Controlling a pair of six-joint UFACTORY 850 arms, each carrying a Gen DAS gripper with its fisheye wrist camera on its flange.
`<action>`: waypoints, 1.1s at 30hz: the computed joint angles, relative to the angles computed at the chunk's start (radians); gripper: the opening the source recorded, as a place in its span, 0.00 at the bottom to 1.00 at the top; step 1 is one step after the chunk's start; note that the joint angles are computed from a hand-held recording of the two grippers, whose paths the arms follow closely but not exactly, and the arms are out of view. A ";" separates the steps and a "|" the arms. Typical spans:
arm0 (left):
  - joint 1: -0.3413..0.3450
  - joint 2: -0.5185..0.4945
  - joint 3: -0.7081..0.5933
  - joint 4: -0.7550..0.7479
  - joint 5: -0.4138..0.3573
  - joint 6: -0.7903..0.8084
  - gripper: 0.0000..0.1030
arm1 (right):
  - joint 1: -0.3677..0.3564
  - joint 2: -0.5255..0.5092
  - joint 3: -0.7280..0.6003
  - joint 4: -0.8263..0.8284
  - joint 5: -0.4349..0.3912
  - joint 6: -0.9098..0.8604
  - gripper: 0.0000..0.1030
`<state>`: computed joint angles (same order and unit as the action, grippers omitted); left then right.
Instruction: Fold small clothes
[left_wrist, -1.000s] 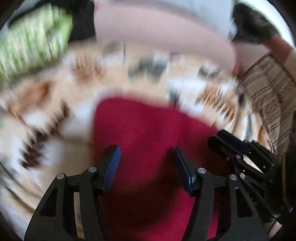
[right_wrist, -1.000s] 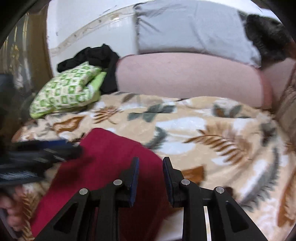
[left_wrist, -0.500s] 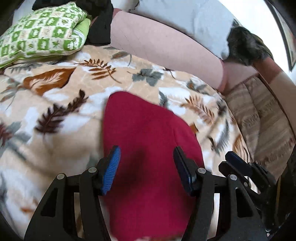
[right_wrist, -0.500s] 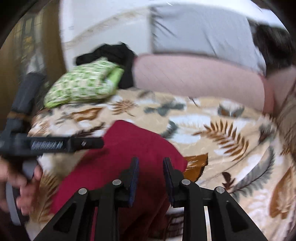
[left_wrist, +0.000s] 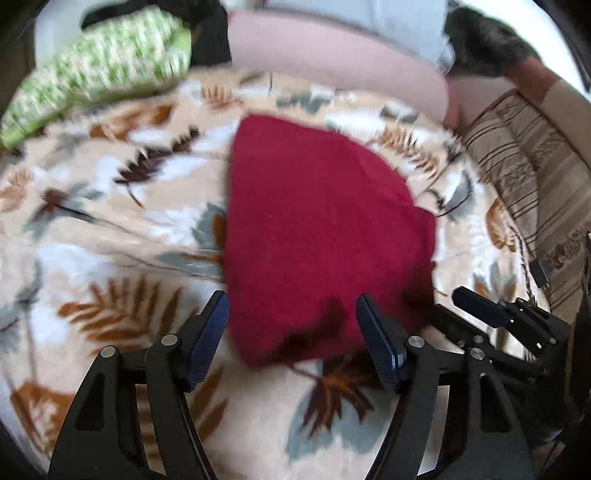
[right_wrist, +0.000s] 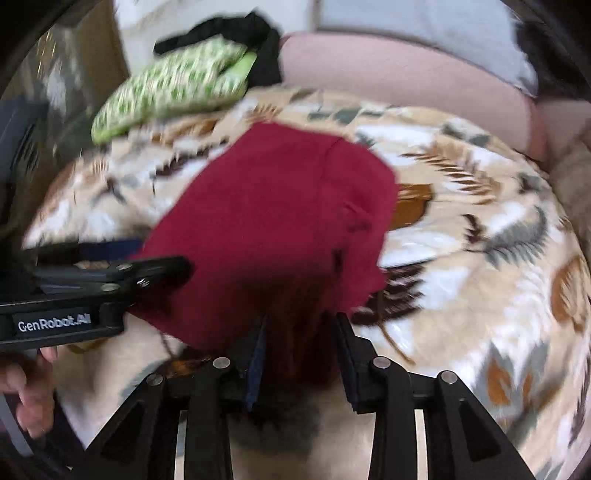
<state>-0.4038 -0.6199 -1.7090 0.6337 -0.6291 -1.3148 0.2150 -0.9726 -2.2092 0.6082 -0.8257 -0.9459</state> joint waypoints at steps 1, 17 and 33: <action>-0.022 0.019 0.023 0.063 -0.017 -0.058 0.69 | -0.011 0.061 0.099 0.051 0.051 -0.043 0.33; -0.190 0.043 -0.034 0.363 -0.378 -0.226 0.87 | -0.064 0.381 0.585 0.601 0.408 -0.443 0.40; -0.130 0.016 0.039 0.177 -0.197 -0.178 0.88 | -0.039 0.329 0.537 0.384 0.417 -0.235 0.40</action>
